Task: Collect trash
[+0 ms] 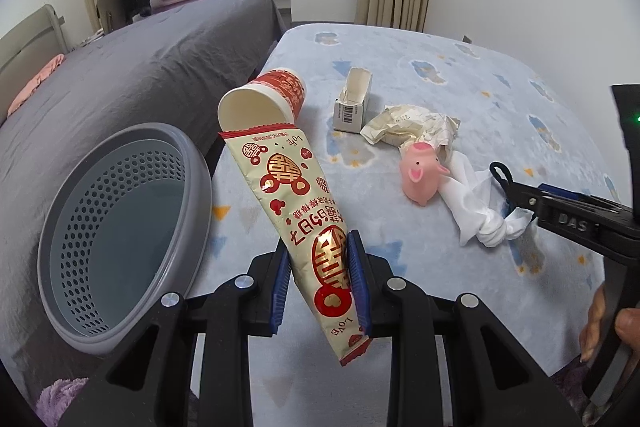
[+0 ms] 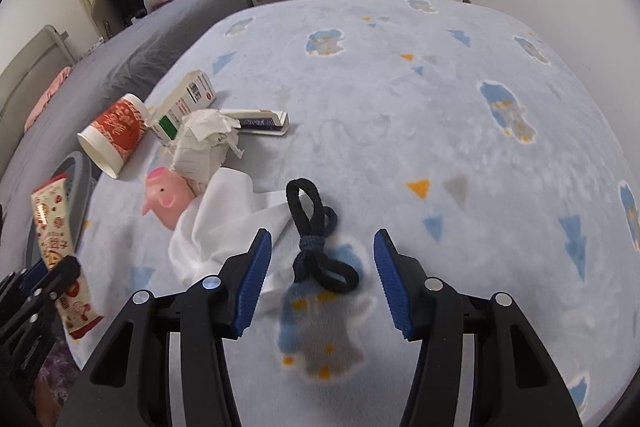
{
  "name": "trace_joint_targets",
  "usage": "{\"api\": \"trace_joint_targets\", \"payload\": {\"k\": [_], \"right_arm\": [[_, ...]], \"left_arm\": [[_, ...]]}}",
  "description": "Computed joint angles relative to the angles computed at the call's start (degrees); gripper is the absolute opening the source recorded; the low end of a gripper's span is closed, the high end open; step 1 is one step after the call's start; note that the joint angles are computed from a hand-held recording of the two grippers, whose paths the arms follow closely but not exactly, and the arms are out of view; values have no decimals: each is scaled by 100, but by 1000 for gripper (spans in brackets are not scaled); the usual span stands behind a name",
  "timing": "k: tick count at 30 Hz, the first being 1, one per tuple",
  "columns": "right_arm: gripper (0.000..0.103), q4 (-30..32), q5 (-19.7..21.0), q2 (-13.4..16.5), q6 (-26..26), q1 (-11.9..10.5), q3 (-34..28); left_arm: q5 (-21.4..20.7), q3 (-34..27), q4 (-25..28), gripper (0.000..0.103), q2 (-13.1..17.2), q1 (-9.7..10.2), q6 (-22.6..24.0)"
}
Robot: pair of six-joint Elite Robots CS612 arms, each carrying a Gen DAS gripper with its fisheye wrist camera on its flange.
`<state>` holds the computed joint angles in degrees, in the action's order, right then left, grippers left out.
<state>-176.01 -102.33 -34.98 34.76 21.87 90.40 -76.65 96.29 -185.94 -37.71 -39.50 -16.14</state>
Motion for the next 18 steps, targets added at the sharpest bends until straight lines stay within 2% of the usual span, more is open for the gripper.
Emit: {"api": "trace_joint_targets", "payload": {"k": [4, 6, 8, 12, 18], "right_arm": [[30, 408, 68, 61, 37, -21, -139], [20, 305, 70, 64, 48, -19, -116], [14, 153, 194, 51, 121, -47, -54], [14, -171, 202, -27, 441, -61, 144], [14, -803, -85, -213, 752, 7, 485]], "left_arm": [[-25, 12, 2, 27, -2, 19, 0], [-44, 10, 14, 27, -5, 24, -8], [-69, 11, 5, 27, -9, 26, -7], [-40, 58, -105, 27, -37, 11, 65], [-43, 210, -336, 27, -161, 20, 120]]}}
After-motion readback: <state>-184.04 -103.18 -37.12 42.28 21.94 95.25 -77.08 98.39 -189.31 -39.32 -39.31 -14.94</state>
